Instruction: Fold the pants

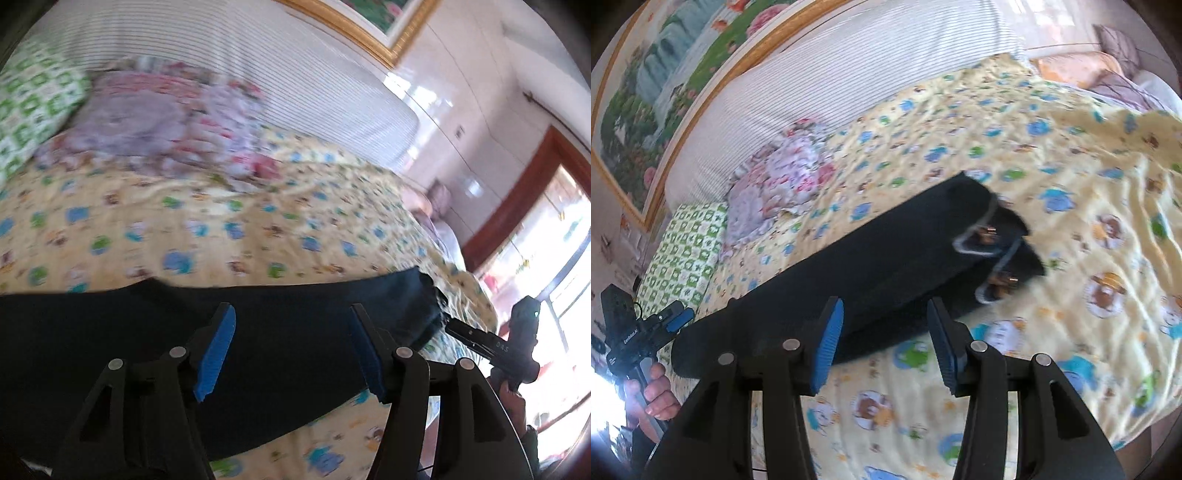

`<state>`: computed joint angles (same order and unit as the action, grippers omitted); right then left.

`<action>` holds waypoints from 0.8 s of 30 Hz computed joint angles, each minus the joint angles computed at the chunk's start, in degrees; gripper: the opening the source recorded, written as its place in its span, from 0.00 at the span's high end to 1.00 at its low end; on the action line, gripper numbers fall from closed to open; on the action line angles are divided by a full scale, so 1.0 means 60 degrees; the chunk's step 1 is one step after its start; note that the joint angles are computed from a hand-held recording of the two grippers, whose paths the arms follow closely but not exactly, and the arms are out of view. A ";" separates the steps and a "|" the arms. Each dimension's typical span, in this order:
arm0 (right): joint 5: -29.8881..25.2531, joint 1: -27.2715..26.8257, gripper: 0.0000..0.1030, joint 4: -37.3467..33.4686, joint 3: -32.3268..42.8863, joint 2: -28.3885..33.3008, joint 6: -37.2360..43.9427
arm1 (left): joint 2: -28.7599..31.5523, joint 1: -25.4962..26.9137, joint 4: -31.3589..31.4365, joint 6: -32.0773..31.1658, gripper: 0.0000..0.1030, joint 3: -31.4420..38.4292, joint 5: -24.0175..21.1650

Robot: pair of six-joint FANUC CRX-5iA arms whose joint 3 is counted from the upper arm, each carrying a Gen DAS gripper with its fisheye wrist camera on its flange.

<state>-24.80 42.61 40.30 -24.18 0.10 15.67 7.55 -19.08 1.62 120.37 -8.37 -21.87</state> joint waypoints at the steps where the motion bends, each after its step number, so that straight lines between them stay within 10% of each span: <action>1: 0.0021 -0.0066 0.53 0.0123 -0.0084 -0.0050 -0.0176 | 0.0204 -0.0021 0.0452 -0.0580 0.38 0.0136 0.0028; 12: 0.0732 -0.0864 0.53 0.0986 -0.0523 -0.0198 -0.1515 | 0.2785 -0.0184 0.3284 -0.4785 0.33 0.3020 -0.1410; 24: 0.1409 -0.1476 0.53 0.0243 -0.0187 0.0119 -0.0986 | 0.6809 -0.0397 0.3320 -0.5832 0.33 0.9210 -0.5378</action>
<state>-16.35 33.76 41.75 -25.31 0.81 9.75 48.41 -21.46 21.55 85.37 46.90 -54.14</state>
